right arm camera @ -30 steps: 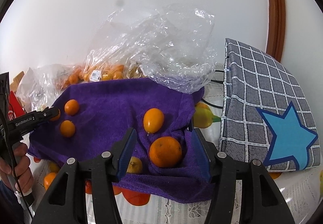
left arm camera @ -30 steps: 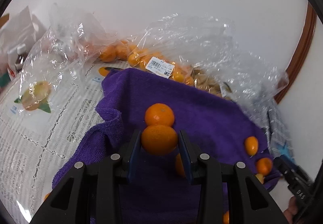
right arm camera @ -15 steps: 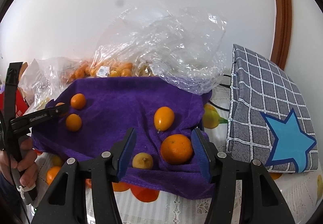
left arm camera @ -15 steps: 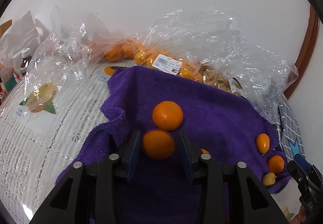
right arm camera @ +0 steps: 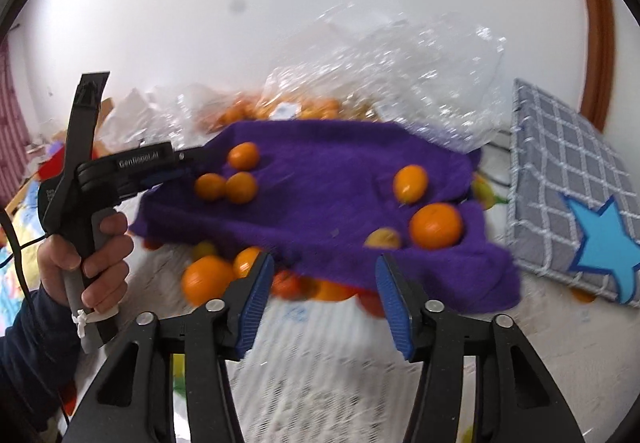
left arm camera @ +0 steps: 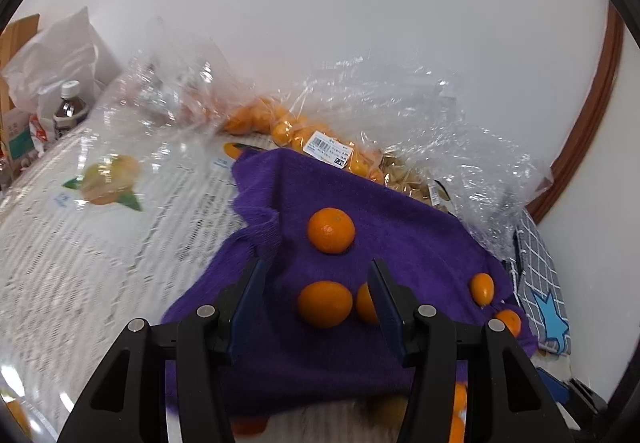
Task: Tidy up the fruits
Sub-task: 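Lower the orange onto the towel and open the left gripper, then grasp a small red apple beside the towel with the right gripper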
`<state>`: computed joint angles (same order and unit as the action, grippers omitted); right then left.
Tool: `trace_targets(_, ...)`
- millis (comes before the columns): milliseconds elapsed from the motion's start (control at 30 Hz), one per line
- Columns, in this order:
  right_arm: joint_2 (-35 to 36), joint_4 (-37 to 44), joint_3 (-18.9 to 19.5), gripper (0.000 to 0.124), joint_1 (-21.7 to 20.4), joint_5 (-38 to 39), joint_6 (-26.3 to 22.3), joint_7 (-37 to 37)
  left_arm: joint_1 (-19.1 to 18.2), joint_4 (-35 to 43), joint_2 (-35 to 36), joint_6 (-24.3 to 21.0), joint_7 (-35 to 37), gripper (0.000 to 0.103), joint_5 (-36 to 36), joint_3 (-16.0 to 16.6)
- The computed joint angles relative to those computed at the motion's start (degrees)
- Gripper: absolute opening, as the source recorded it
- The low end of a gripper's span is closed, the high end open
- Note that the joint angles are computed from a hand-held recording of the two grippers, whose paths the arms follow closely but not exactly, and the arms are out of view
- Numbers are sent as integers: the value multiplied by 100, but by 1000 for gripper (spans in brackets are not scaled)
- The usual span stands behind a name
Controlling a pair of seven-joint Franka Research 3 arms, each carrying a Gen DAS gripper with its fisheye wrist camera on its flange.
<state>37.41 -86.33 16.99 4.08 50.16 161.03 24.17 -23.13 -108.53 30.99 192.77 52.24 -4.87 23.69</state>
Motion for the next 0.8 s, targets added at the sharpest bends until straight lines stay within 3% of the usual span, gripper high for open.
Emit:
trace_targets(133,114,158,-180,42,141,-344,-394,300,-648,-859,-414,461,298,51,-437,489)
trace_targets(233,255,390,-304,40,229,-618,-693,564,-854,-1259,-623,641,583,51,-779,577)
trace_targets(400,498,768,-376,38,274,-936,-1068,816,-642,-1623,-896,730,875,51,-1039,234)
trace_targets(533,661,994,-427,37,313,-1104,-1269,1057,-908,-1514,-789,631,1366,51,-1610,398)
trace_targets(600,728,1085,-425,36,309,-1157,-1348,1125,-865,-1426,-755,485,1542,51,-1725,329)
trace_targets(800,853,1266,-425,22,327,-1309,-1524,1255,-667,-1396,-784,543,1933,51,-1946,34)
